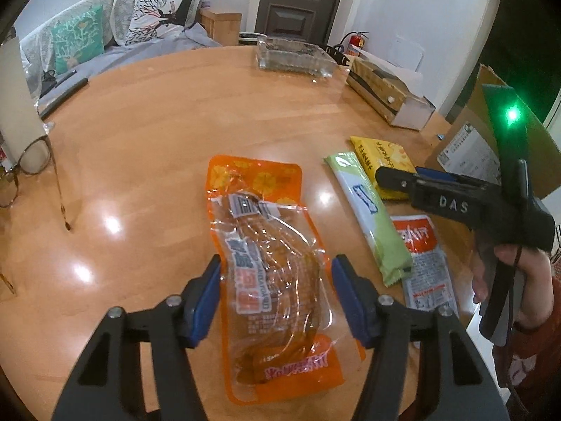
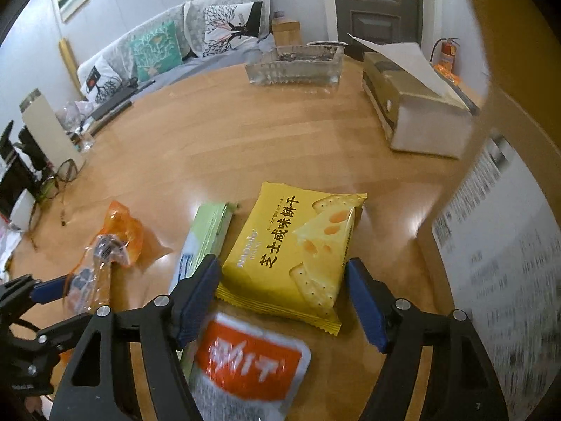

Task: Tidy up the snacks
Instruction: 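Grasp the orange sausage bag with the left tool while the right tool grasps the yellow cheese cracker pack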

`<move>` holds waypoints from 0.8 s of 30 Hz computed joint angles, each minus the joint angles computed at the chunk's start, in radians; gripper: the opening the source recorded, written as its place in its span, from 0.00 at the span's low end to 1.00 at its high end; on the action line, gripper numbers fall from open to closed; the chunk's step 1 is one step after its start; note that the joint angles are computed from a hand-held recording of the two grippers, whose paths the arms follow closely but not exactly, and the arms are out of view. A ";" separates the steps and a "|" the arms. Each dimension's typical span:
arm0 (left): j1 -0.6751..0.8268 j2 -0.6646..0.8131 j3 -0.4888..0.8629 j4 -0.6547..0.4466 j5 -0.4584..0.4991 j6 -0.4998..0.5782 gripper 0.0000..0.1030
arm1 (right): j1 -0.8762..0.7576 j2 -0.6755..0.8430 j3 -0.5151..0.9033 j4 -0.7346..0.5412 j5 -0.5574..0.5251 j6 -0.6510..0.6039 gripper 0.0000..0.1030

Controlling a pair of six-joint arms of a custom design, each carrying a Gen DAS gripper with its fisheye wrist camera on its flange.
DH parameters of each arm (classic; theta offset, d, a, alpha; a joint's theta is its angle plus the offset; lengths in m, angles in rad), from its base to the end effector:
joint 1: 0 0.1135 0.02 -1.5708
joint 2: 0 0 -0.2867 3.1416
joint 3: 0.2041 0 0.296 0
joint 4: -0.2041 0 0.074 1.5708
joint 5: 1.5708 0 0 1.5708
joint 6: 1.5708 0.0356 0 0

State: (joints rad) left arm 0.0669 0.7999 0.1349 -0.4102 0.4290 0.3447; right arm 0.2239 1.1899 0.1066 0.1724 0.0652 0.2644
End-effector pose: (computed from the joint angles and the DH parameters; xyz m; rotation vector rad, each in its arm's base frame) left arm 0.1366 -0.0057 0.0939 0.4911 2.5000 -0.4110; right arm 0.1656 0.0353 0.0651 0.0780 2.4821 0.1270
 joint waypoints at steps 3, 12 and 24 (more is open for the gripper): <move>0.037 0.047 0.024 0.004 0.029 0.027 0.33 | -0.019 0.050 0.036 0.010 -0.003 0.014 0.69; 0.034 0.154 0.029 0.061 0.057 0.019 0.56 | -0.015 0.231 0.137 0.068 0.029 0.035 0.71; -0.208 0.055 -0.027 0.091 -0.052 -0.112 0.82 | 0.104 -0.257 -0.073 -0.127 0.109 -0.012 0.65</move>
State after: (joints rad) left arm -0.1406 0.8549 0.1075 -0.3188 0.3775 0.2322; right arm 0.3284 0.9326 0.0338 0.0452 0.1743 0.2519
